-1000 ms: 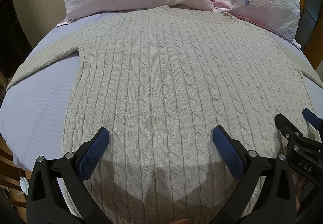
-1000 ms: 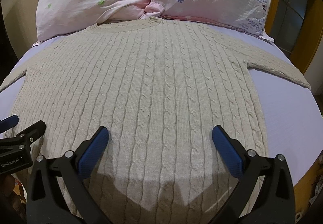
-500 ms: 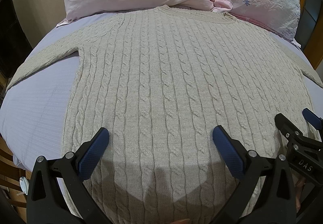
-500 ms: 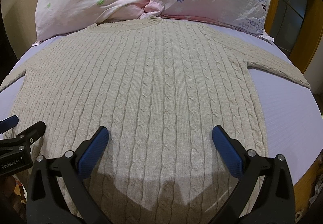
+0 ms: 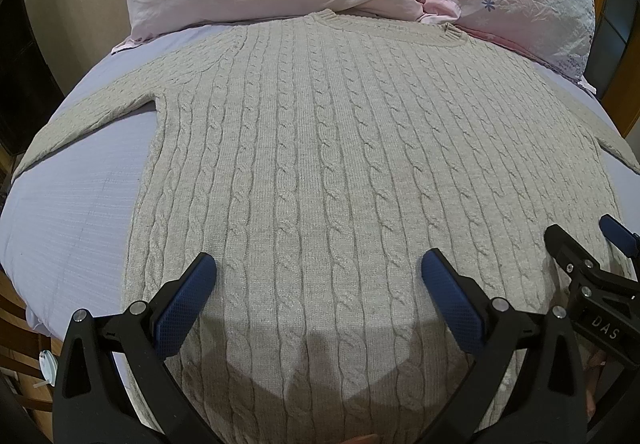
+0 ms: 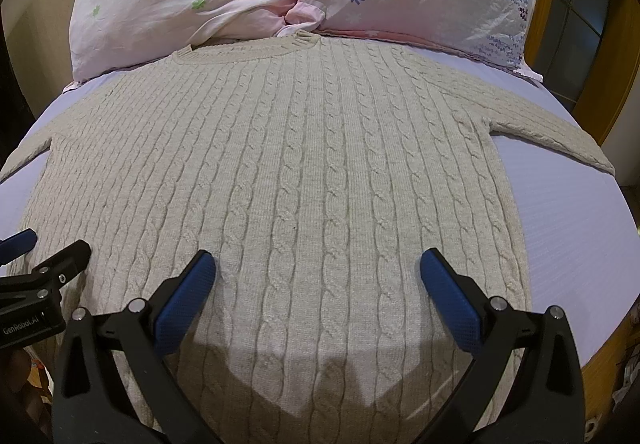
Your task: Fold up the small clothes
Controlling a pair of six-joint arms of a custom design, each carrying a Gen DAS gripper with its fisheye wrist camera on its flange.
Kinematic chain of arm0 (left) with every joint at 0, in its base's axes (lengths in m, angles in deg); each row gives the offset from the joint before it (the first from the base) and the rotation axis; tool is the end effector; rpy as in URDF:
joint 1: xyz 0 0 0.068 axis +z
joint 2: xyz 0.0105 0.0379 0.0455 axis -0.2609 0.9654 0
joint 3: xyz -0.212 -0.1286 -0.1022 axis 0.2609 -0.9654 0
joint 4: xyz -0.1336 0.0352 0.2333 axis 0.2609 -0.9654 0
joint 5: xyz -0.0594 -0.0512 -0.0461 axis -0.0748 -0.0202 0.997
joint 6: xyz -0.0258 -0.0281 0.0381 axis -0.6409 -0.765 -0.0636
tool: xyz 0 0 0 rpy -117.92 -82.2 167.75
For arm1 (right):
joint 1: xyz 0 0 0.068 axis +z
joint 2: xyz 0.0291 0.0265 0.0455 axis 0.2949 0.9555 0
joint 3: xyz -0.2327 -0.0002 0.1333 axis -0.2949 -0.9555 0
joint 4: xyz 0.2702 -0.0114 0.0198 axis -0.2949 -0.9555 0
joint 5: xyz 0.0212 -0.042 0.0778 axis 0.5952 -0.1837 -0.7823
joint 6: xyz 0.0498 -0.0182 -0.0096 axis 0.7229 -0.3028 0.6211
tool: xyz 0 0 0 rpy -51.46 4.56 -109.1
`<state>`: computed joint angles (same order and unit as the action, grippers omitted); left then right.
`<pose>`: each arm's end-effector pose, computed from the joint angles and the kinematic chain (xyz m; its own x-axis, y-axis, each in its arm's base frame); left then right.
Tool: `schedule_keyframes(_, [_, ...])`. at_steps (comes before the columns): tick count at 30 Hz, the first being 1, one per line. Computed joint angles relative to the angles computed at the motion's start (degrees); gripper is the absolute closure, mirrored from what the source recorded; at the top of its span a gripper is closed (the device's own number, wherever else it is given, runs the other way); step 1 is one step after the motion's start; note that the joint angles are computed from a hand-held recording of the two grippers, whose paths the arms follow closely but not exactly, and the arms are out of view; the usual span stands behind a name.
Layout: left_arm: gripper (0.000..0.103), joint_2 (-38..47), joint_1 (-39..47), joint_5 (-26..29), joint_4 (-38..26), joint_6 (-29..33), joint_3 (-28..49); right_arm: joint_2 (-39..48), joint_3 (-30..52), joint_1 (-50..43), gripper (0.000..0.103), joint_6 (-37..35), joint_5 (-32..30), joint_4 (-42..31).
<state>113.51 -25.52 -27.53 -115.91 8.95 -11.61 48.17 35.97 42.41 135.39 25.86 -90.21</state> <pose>0.3349 -0.0662 0.2452 -0.7419 0.3683 -0.5603 0.4303 0.9024 0.0233 0.2582 0.1020 0.2381 -0.6706 0.3907 -0.6306 0.4879 0.8726 0.0219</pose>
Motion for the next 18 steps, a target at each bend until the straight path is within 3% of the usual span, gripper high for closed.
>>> schedule_keyframes(18, [0.001, 1.66, -0.88, -0.68, -2.41, -0.37, 2.09, -0.82, -1.79, 1.43, 0.002, 0.38, 1.44, 1.61])
